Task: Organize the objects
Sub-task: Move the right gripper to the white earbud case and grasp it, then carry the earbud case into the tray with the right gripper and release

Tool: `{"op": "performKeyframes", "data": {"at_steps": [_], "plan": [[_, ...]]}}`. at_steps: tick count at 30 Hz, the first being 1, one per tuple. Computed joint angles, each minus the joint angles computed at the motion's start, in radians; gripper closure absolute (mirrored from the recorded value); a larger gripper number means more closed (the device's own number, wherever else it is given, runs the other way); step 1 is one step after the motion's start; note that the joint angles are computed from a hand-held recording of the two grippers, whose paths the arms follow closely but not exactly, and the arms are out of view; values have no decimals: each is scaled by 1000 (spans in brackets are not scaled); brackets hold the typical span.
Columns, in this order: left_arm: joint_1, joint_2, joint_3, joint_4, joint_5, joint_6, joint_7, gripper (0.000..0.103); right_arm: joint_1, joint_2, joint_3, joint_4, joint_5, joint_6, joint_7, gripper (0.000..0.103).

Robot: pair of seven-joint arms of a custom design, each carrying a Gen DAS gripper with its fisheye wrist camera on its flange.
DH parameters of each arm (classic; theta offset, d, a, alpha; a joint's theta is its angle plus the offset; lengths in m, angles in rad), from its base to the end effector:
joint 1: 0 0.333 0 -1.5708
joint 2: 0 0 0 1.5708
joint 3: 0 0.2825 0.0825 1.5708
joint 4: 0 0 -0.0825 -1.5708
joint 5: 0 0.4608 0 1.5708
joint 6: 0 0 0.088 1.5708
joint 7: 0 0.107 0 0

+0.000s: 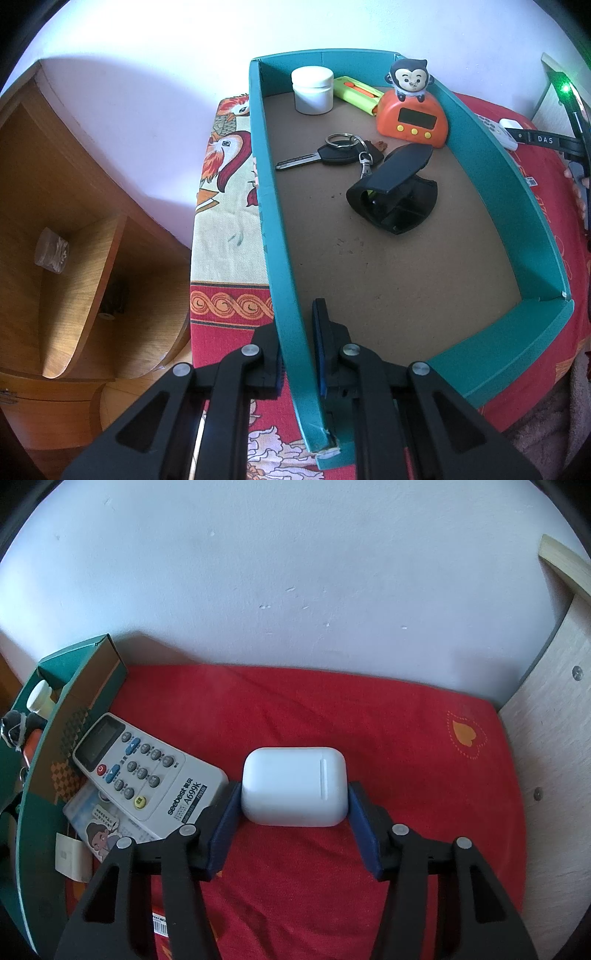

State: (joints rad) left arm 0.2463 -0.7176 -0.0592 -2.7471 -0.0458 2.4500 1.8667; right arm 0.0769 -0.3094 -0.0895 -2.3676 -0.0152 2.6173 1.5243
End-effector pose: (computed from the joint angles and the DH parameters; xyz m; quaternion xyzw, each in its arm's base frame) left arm 0.4416 0.0873 0.4078 -0.6657 0.7165 -0.1056 0.1797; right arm 0.5698 -0.0073 0.4396 -0.6936 0.6656 -0.1948 0.1949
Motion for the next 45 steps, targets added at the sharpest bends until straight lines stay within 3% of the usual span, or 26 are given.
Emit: {"op": "performKeyframes", "data": {"at_steps": [3,4,6,17,22,23,25,33,45], "plan": [[0,0,0,0,1,0,-1,93,-12,-21,16,-11,-5,-28,16,46],[0,2,0,1,1,0,-1,93,12,15,-12,19,7,-2,-4,46],[-1,0,0,0,1,0,-3,93,2,6,-4,13,13,-2,-4,46],[-2,-4,1,-3,0,1,-5,93,0,-189,-22,-106,21,-32,-7,46],[-1,-4,4,-4,-1,3,-1,93,21,-230,-88,-113,58,-58,-110,46],[-1,-4,3,-4,-2,3,-1,93,8,-229,-73,-102,80,-89,-155,46],[0,-4,3,-4,-1,2,-1,93,61,-165,-41,-44,102,-50,-90,46],[0,-4,3,-4,-2,2,-1,93,172,-230,-66,-54,178,-116,-228,46],[2,-3,3,-4,-4,4,0,93,303,-211,-18,-26,303,-235,-486,46]]}}
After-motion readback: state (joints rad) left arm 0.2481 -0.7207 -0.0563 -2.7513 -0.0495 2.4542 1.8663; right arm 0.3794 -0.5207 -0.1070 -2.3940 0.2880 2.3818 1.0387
